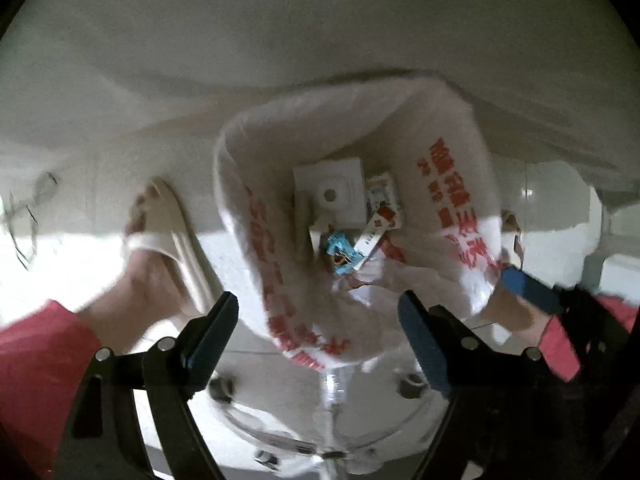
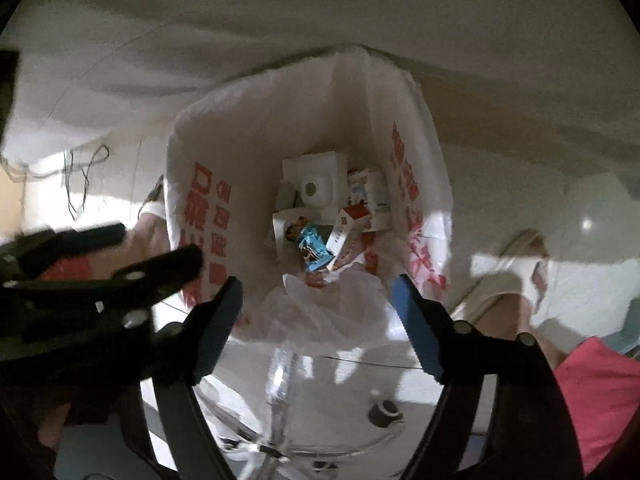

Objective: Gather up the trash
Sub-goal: 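Raise both tools back over the bed toward the candy stick and green box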

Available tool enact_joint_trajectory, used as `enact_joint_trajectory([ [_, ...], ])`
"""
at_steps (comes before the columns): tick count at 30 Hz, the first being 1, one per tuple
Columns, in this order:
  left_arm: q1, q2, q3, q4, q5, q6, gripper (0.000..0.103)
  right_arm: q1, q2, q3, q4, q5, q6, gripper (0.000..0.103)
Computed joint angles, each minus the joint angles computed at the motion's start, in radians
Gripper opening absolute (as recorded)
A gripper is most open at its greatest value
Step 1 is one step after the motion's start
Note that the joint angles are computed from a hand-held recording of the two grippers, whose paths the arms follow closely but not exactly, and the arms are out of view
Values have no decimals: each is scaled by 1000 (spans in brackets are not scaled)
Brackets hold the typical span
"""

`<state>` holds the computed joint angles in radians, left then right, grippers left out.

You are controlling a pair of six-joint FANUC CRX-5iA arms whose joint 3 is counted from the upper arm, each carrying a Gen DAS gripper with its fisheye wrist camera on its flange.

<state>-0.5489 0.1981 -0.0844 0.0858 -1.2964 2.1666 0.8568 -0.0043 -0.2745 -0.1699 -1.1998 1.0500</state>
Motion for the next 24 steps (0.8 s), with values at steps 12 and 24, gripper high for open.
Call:
enact_joint_trajectory([
  [12,-82,-89,211,-195,-237,-45,80,237,-233,-42,331,-58,-44,91],
  [24,21,-98,493,-100,-368,-292,80,8,-200,388,285,-257,295,92],
])
